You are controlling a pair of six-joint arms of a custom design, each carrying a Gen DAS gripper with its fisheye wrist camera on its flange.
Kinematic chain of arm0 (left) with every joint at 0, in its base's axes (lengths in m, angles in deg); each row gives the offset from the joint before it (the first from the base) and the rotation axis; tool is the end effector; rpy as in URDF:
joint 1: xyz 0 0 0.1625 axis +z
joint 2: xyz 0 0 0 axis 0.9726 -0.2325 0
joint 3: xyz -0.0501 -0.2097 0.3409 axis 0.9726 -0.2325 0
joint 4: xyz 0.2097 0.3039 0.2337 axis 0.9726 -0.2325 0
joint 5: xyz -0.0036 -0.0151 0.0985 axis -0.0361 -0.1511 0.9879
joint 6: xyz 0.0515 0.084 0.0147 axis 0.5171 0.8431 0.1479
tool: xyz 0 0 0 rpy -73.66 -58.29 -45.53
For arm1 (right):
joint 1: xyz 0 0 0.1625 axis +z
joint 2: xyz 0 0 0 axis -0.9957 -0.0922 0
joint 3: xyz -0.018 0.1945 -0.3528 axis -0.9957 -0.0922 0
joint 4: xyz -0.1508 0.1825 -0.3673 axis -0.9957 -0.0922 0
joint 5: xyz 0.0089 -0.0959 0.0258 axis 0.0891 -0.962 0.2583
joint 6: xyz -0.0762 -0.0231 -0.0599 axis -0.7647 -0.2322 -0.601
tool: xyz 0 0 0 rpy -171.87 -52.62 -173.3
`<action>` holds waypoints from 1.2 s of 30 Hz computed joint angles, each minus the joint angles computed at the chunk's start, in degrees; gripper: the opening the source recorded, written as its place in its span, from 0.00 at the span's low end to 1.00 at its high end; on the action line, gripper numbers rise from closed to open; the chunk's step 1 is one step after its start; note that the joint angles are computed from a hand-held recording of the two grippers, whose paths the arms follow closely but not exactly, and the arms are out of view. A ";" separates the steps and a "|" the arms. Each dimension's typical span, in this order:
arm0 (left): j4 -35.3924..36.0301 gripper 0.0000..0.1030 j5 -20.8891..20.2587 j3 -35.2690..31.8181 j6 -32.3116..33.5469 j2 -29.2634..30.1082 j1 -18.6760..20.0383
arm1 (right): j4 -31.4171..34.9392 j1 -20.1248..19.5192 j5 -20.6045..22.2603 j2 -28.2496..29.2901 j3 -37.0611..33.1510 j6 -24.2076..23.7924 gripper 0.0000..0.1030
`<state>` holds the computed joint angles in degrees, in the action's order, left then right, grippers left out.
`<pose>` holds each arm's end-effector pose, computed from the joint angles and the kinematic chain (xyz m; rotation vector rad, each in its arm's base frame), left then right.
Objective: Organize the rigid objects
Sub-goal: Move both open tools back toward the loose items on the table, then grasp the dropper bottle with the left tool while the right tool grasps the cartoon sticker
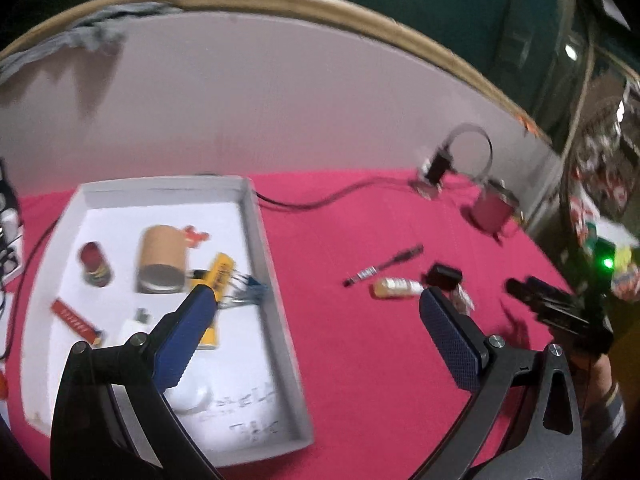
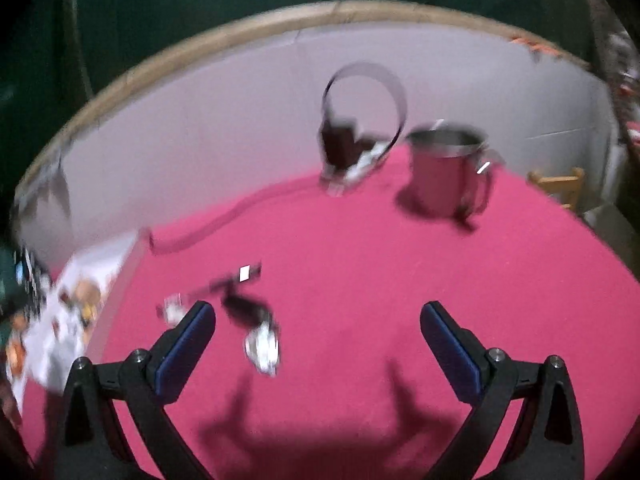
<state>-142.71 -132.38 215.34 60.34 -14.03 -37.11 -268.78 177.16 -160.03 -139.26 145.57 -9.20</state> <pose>-0.2604 -0.4509 0.1608 0.9980 2.5497 -0.8075 0.0962 -0.3492 0.2303 0.0553 -2.1467 1.2891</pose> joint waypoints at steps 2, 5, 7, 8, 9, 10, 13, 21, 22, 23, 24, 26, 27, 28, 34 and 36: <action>2.33 1.00 -0.64 -1.98 1.84 2.62 -0.03 | 5.70 -0.89 1.45 0.10 -0.74 -0.63 0.87; 7.28 1.00 -0.52 -5.81 3.47 7.02 -0.07 | 10.17 -0.01 -0.28 2.60 -3.31 -2.61 0.74; 9.14 1.00 -0.17 -8.27 4.27 9.82 -0.01 | 12.56 0.82 -2.00 4.29 -5.13 -3.46 0.65; 9.66 1.00 -0.08 -9.38 5.03 11.09 0.06 | 13.86 1.11 -2.79 4.99 -5.95 -3.48 0.56; 10.08 1.00 -0.14 -10.09 5.86 11.92 0.17 | 15.52 1.12 -3.30 5.34 -6.65 -3.22 0.52; 11.06 1.00 -0.27 -11.05 6.81 12.89 0.28 | 16.45 0.93 -3.44 5.59 -7.02 -2.81 0.46; 15.07 1.00 -2.45 -13.91 11.42 15.73 0.49 | 12.88 1.42 -5.46 7.69 -7.52 -5.43 0.28; 15.66 0.82 -3.63 -16.78 21.99 20.79 -0.95 | 14.01 -3.90 5.74 -0.35 -0.79 -2.28 0.26; 16.37 0.79 -3.20 -17.59 22.60 21.68 -1.06 | 14.70 -4.67 7.23 -1.29 -0.46 -1.82 0.26; 17.02 0.78 -2.90 -18.53 22.88 22.68 -1.09 | 15.17 -4.88 7.73 -1.60 -0.53 -1.60 0.26; 17.40 0.78 -2.79 -19.23 23.26 23.47 -1.08 | 15.19 -4.65 7.52 -1.22 -0.85 -1.51 0.26; 18.74 0.78 -3.01 -20.09 23.27 24.21 -0.91 | 15.03 -4.14 6.75 -0.68 -1.20 -1.57 0.27; 19.63 0.77 -3.24 -20.42 23.01 24.40 -0.74 | 15.18 -4.08 6.76 -0.68 -1.31 -1.47 0.27; 20.62 0.76 -3.58 -20.59 22.62 24.34 -0.52 | 15.39 -4.26 7.17 -0.88 -1.26 -1.30 0.27; 27.31 0.66 -10.81 -19.91 20.14 21.38 0.82 | 16.62 -5.44 9.83 -2.52 -0.62 -0.22 0.27; 25.84 0.66 -8.69 -19.14 20.06 21.22 0.27 | 16.69 -5.37 9.71 -2.62 -0.60 -0.23 0.27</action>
<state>-116.87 -141.07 196.20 80.40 7.19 -36.84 -252.08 171.79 -150.33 -141.88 144.97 -9.43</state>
